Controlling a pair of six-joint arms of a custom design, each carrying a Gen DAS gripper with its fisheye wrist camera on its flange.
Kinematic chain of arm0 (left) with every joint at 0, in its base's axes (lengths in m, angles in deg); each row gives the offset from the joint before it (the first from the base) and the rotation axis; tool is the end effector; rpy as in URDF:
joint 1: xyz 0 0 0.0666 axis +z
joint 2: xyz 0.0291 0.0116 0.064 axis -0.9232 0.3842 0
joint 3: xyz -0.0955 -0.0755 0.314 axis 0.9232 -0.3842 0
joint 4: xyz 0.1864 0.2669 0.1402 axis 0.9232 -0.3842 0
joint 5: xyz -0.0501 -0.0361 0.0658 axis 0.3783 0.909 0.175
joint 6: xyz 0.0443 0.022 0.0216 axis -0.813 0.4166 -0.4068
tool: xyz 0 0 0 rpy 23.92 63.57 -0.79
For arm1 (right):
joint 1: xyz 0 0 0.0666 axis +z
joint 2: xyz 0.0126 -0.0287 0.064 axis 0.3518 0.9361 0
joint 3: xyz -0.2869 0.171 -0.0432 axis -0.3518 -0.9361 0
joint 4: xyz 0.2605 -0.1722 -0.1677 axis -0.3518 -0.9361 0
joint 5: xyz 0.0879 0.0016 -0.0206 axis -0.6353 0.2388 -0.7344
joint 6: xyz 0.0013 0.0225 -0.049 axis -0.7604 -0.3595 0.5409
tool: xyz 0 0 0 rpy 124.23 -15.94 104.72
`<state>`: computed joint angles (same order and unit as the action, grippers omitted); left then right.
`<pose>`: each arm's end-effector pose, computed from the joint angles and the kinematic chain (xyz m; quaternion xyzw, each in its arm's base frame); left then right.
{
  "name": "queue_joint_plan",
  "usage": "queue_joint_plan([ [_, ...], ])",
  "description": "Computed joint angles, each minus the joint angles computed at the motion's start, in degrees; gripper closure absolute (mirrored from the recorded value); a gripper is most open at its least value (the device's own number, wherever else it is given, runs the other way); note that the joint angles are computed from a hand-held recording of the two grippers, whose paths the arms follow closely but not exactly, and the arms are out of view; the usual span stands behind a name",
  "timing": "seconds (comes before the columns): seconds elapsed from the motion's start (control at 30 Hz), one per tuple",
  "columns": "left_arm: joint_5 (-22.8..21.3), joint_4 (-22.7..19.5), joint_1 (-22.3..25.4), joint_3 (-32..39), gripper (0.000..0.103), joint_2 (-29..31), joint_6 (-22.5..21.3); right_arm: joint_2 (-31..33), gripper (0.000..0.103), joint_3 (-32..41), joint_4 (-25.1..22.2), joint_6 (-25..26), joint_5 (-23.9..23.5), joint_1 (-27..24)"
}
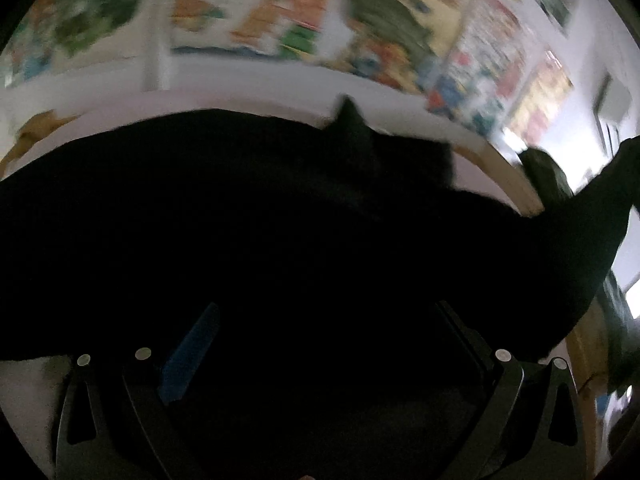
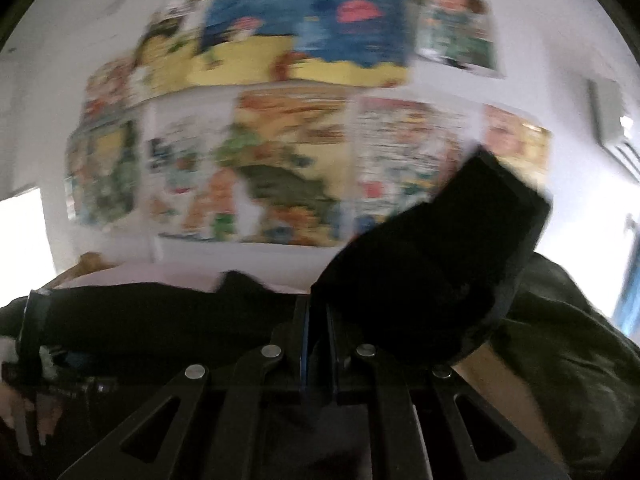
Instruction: Fold large clothes
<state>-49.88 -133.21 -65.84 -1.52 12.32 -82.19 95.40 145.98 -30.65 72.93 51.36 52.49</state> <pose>0.4011 0.0009 0.4408 -0.0225 0.9227 -0.1458 0.3563 0.3721 0.2208 0.5484 -0.1117 0.8219 0.0855 0.5520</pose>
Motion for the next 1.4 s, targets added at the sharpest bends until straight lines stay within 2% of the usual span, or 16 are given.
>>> queue_joint_plan([
  [0.07, 1.5, 0.3, 2.8, 1.4, 0.001, 1.1, 0.2, 3.4, 0.095, 2.6, 0.4, 1.7, 0.2, 3.4],
  [0.2, 5.9, -0.3, 9.6, 1.3, 0.001, 1.0, -0.9, 10.9, 0.095, 8.5, -1.6, 5.0, -2.6, 8.4],
  [0.3, 9.8, 0.4, 13.9, 0.1, 0.001, 1.0, -1.4, 15.8, 0.095, 12.1, -5.1, 8.8, -4.8, 11.2],
  [0.37, 12.8, 1.3, 15.4, -0.2, 0.001, 2.0, -0.7, 19.7, 0.094, 15.3, -9.7, 11.8, -7.2, 12.8],
  [0.43, 18.9, 2.7, 17.5, -1.4, 0.002, 2.5, 0.7, 22.8, 0.094, 17.7, -14.4, 14.1, -8.9, 13.8],
  [0.5, 20.2, 2.6, 18.2, -1.6, 0.002, 3.3, 1.8, 24.5, 0.087, 18.0, -17.6, 15.3, -9.4, 14.4],
  [0.53, 20.7, 2.5, 18.1, -1.4, 0.002, 3.9, 2.3, 25.0, 0.078, 17.9, -18.6, 15.6, -9.5, 14.5],
  [0.63, 20.8, 2.1, 18.4, -1.2, 0.002, 4.6, 2.5, 23.4, 0.053, 14.1, -19.6, 16.6, -10.9, 13.4],
  [0.73, 22.9, 2.4, 18.7, -1.4, 0.002, 4.9, 2.2, 20.2, 0.049, 9.5, -19.6, 17.5, -11.5, 11.6],
  [0.97, 33.0, 1.3, 19.9, -0.3, 0.002, 7.0, 2.9, 14.1, 0.049, 2.6, -21.2, 18.2, -11.1, 6.5],
  [1.0, 35.8, 0.3, 20.3, 0.2, 0.002, 7.5, 2.9, 13.0, 0.048, 1.3, -21.1, 17.9, -11.4, 5.7],
  [1.1, 44.4, -0.3, 22.0, 0.8, 0.002, 8.5, 4.7, 9.1, 0.033, -3.3, -19.8, 16.3, -12.1, 3.5],
  [1.17, 46.2, -0.3, 22.5, 1.2, 0.002, 8.6, 4.9, 6.9, 0.030, -6.4, -18.7, 15.1, -12.6, 1.5],
  [1.23, 46.0, -1.8, 22.4, 2.4, 0.002, 9.1, 3.2, 5.9, 0.030, -8.4, -18.7, 13.7, -12.5, -0.4],
  [1.3, 43.1, -1.9, 21.4, 2.6, 0.002, 9.2, 3.1, 5.7, 0.030, -9.6, -18.6, 11.8, -13.5, -2.5],
  [1.4, 31.1, -4.4, 18.2, 3.7, 0.004, 9.4, 2.1, 5.0, 0.030, -10.6, -17.4, 8.0, -16.2, -5.1],
])
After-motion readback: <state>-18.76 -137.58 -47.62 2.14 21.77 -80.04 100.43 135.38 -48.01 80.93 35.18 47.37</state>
